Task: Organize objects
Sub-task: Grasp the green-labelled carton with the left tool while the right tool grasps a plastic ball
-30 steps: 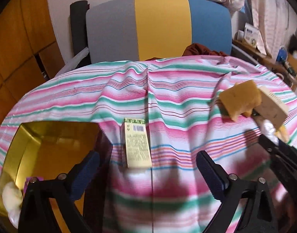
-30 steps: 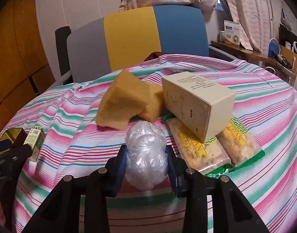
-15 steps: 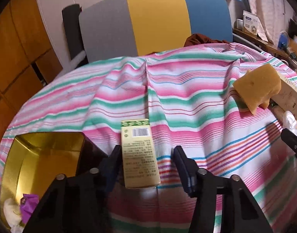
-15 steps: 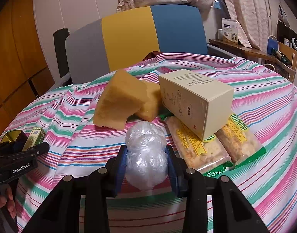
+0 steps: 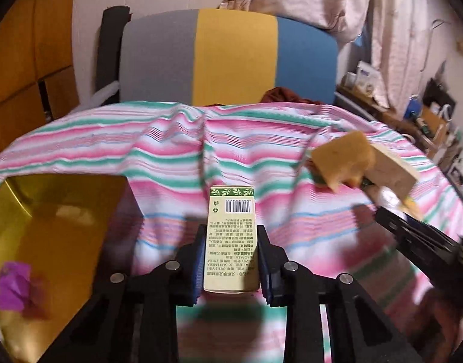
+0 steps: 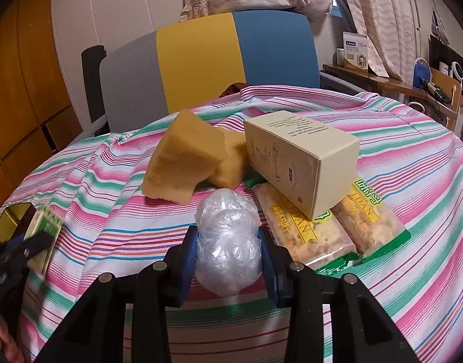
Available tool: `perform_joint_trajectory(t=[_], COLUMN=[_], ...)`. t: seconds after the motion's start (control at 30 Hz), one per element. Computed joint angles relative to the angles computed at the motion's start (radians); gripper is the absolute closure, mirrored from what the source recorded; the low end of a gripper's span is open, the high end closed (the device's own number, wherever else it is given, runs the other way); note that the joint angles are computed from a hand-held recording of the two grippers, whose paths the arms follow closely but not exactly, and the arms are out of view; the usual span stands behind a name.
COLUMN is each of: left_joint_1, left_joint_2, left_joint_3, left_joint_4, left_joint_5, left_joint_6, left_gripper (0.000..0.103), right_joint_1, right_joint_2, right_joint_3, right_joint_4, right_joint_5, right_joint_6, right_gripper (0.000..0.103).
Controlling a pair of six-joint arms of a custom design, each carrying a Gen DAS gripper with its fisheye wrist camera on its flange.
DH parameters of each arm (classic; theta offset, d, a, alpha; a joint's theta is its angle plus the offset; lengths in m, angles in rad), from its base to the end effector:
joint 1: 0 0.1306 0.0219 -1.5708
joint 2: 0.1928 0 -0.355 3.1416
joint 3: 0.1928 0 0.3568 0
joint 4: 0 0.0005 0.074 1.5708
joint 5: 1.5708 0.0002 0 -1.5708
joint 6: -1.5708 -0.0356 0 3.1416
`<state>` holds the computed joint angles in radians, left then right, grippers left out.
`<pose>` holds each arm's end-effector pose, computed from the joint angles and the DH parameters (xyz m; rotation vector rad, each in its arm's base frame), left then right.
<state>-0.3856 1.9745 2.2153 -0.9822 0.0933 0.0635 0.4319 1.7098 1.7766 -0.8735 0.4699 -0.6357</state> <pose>0.5994 -0.2474 0.4353 0.4212 2.2936 -0.3347 0.5215 0.2221 0.4136 0.4461 2.2259 -0.0037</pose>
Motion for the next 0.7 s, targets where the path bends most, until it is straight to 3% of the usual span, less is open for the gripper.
perform_joint_trajectory(t=[0.17,0.5,0.7], left_joint_1=[-0.01,-0.015,-0.001], left_joint_2=[-0.081,-0.209,-0.293], left_joint_3=[-0.143,-0.305,-0.387], left_joint_4=[0.056,0.078,0.112], left_joint_5=[0.04,0.091,0.142], left_joint_6=[-0.015,-0.002,-0.025], left_gripper=[0.073,0.073,0.073], right_joint_1=[0.003,0.009,0.036], right_joint_2=[-0.001,0.002,0.003], right_joint_3=[0.0,0.007,0.013], right_joint_4=[0.003,0.004,0.019], right_joint_5=[0.011,0.017,0.034], right_joint_6=[0.006,0.032,0.094], right_gripper=[0.065,0.065,0.065])
